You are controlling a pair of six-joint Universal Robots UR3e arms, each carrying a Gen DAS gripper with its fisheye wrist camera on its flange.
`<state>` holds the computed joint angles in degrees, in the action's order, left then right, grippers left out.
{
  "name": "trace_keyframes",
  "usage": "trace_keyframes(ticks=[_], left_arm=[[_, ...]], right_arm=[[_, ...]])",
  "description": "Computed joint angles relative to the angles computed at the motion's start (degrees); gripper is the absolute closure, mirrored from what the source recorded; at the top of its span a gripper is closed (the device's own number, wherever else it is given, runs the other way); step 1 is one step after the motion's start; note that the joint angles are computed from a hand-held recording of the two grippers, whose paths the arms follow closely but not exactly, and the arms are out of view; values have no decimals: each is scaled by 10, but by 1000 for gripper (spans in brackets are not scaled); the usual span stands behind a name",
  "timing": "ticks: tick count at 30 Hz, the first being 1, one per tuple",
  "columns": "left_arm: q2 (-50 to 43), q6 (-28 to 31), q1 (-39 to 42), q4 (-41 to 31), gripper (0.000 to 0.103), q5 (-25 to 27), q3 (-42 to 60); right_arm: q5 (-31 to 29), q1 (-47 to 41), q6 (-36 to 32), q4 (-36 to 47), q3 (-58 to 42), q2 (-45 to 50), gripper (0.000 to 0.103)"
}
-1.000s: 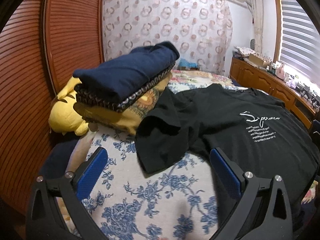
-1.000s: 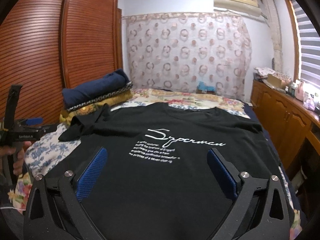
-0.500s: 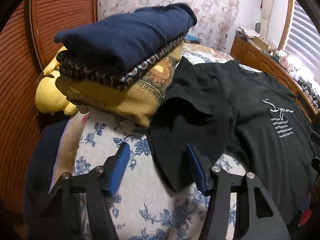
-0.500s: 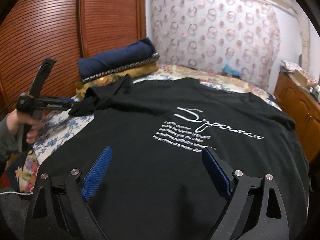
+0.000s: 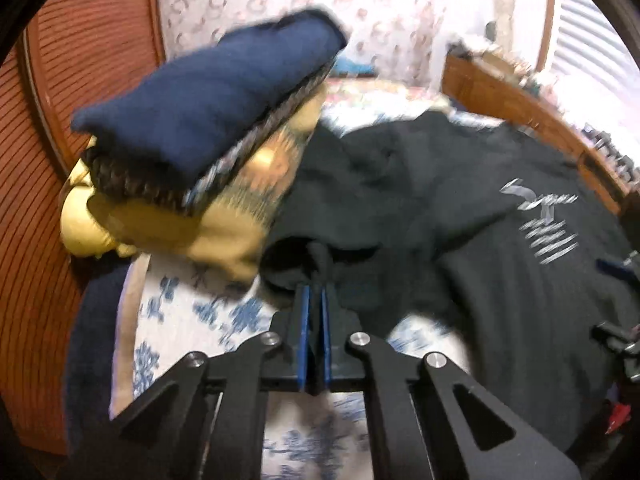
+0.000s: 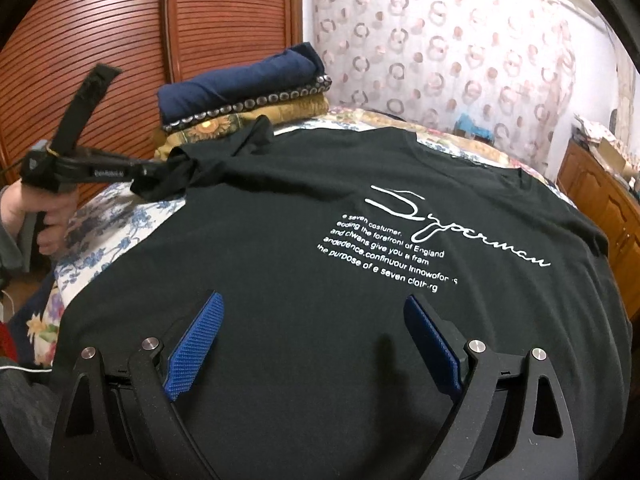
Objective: Fold small clothes
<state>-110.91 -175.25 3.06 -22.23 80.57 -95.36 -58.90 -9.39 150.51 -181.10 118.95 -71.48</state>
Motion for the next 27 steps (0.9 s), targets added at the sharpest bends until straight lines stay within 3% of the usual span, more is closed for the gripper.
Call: trace_keyframes(ticks=[8, 17, 22, 25, 27], left_arm=[[3, 10, -37, -81, 103, -50, 138], [-123, 29, -138, -248, 101, -58, 433], [-121, 34, -141, -256, 82, -59, 425], [-108, 44, -140, -234, 64, -35, 382], [-81, 45, -125, -209, 43, -42, 318]], right_arm=[[25, -33, 9, 4, 13, -24, 10], [64, -98, 15, 4, 43, -56, 10], [68, -118, 12, 6, 45, -57, 10], [68, -121, 15, 9, 40, -56, 10], [70, -124, 15, 13, 34, -53, 10]])
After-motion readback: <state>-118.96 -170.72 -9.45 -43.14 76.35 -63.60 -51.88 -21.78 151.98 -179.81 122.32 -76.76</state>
